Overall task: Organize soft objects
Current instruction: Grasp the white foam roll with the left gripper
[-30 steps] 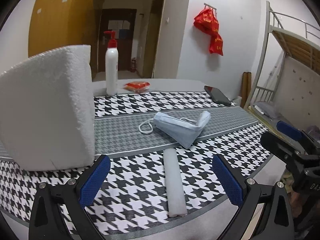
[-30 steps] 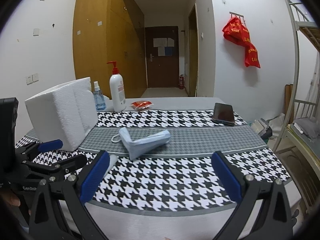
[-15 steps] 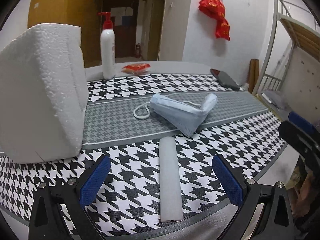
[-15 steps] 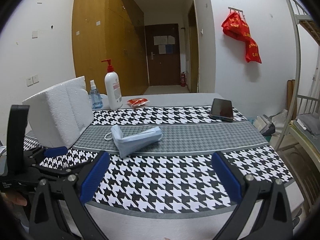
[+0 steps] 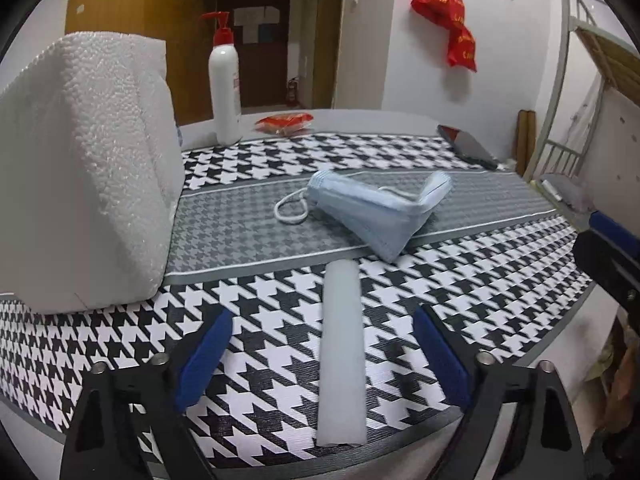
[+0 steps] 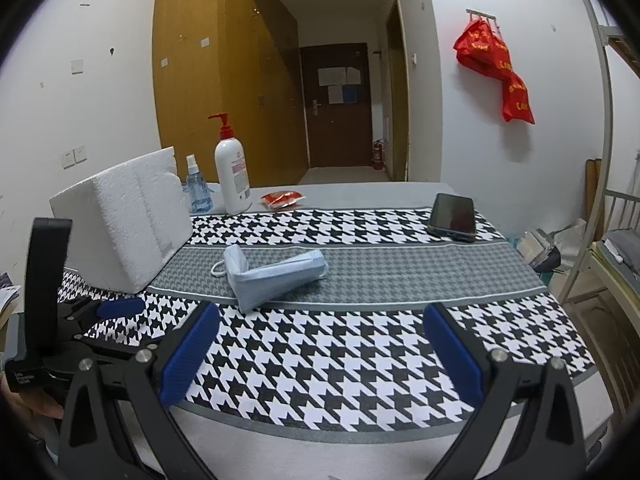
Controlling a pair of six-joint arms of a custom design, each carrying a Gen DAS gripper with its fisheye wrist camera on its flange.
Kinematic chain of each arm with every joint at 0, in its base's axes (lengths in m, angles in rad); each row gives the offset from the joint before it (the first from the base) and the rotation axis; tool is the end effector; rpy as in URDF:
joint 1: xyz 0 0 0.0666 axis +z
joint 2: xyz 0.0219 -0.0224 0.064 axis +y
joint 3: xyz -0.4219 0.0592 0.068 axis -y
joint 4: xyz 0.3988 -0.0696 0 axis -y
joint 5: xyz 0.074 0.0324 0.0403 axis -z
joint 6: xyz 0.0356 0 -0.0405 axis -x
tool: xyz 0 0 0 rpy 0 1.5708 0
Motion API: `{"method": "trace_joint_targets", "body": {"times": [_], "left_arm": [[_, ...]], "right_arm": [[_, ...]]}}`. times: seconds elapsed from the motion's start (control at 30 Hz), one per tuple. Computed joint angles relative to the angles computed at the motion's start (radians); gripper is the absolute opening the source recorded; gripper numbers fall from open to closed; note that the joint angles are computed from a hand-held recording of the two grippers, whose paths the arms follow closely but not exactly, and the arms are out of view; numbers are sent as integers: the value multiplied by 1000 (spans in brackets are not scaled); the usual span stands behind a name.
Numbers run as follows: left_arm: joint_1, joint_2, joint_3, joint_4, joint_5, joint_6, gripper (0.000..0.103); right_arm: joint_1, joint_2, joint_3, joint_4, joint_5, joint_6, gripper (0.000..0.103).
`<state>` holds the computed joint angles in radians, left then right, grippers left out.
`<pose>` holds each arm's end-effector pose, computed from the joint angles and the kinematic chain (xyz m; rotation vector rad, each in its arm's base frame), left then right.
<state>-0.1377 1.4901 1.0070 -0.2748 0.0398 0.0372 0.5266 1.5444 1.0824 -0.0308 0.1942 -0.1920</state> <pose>0.4834 -0.0688 0.2959 0.1371 2.3278 -0.1339 0.4632 0.2609 0.3247 -0.2246 2.0503 0.2452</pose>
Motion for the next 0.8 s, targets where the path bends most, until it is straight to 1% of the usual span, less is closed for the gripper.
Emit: {"method": "trace_joint_targets", "body": {"times": [0.1, 0.13, 0.2, 0.27, 0.4, 0.47, 0.5, 0.53, 0.6, 0.63, 0.67, 0.73, 0.8], "left_arm": [[-5, 9, 7, -26, -2, -9, 79], [-6, 11, 8, -33, -5, -10, 73], [-12, 9, 4, -31, -27, -22, 70], [-14, 7, 3, -35, -45, -22, 64], [-15, 2, 1, -42, -47, -30, 57], [-15, 0, 6, -60, -33, -34, 48], [-14, -2, 9, -72, -26, -33, 46], [-15, -4, 9, -77, -28, -35, 41], [-18, -9, 3, -71, -22, -53, 33], [-21, -10, 1, -69, -19, -61, 26], [-28, -13, -3, -66, -25, -72, 22], [-36, -15, -8, -56, -43, -78, 21], [-28, -13, -8, -56, -24, -77, 21]], "right_arm": [[-5, 10, 12, -11, -12, 11, 103], [-8, 13, 15, -14, -18, 11, 103], [-12, 15, 17, -17, -29, 11, 103], [-14, 16, 19, -16, -34, 15, 103], [-14, 16, 21, -12, -42, 24, 103], [-12, 18, 22, -14, -41, 25, 103], [-11, 17, 22, -16, -35, 24, 103], [-11, 17, 22, -16, -33, 23, 103], [-10, 13, 16, -10, -37, 19, 103], [-10, 11, 13, -9, -37, 19, 103], [-9, 10, 12, -9, -35, 19, 103], [-7, 10, 12, -11, -30, 16, 103], [-6, 10, 14, -14, -29, 11, 103]]}}
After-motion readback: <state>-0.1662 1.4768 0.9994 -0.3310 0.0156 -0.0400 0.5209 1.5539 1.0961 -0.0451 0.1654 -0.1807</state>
